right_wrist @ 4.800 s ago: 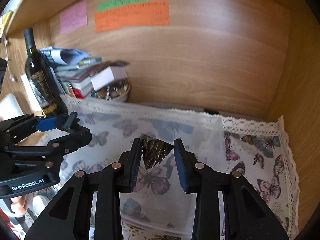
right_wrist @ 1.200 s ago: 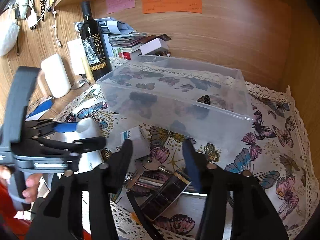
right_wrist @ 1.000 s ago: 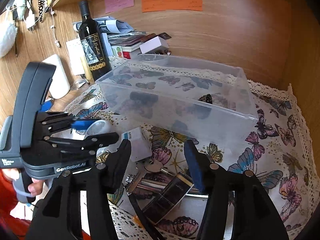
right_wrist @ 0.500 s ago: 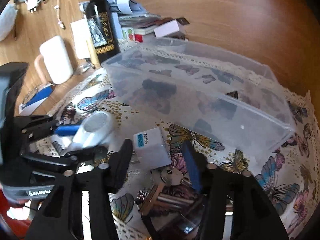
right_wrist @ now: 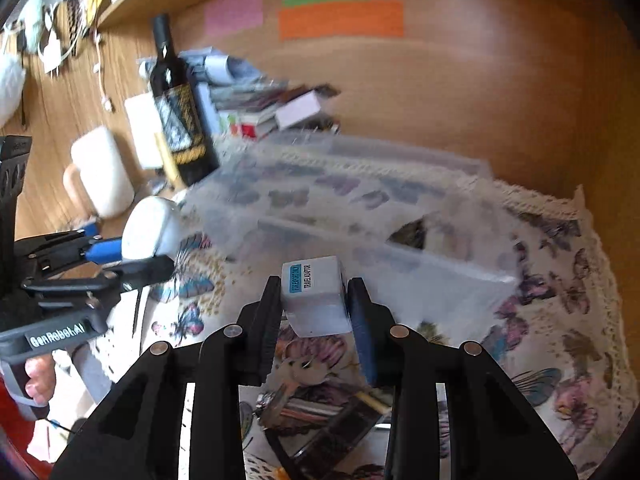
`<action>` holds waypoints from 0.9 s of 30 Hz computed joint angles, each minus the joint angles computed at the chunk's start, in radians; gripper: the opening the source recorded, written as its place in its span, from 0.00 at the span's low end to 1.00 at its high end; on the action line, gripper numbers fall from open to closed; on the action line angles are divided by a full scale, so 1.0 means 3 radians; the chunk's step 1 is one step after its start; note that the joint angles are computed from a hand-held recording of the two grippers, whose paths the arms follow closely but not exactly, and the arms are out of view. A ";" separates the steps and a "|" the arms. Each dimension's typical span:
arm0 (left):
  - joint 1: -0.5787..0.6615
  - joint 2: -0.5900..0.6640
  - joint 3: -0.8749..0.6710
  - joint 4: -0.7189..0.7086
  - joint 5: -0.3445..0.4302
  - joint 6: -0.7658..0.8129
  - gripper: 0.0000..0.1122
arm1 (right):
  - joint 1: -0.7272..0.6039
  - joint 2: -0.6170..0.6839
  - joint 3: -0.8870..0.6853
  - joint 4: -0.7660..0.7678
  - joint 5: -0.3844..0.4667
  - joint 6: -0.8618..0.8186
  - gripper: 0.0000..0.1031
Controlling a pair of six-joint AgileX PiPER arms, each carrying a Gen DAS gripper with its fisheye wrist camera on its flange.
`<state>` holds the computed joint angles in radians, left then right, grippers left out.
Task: Organize rigid objects
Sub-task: 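Grasp the white plug adapter with the right gripper while the left lifts the device, then lower the white device into the box with the left gripper while the right releases the plug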
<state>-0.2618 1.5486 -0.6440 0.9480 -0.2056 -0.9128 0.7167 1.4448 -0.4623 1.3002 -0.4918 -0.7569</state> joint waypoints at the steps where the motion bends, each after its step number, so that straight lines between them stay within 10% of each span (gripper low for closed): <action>1: 0.0012 -0.0047 -0.0013 0.0040 -0.0007 -0.0049 0.35 | -0.0002 -0.0071 0.0018 0.0055 -0.0032 -0.0055 0.29; 18: 0.0144 -0.0285 -0.0626 0.1968 -0.0143 -0.1997 0.35 | -0.0397 -0.0670 0.0064 0.0209 -0.0218 -0.0431 0.29; 27: 0.0049 -0.0062 -0.1034 0.2110 -0.0102 -0.2146 0.35 | -0.0701 -0.0471 -0.0048 -0.0152 0.0012 -0.0218 0.29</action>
<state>-0.2472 1.5299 -0.9541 1.5811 -0.2363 -1.5567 0.5064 1.3034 -0.4765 1.2547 -0.4884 -0.8224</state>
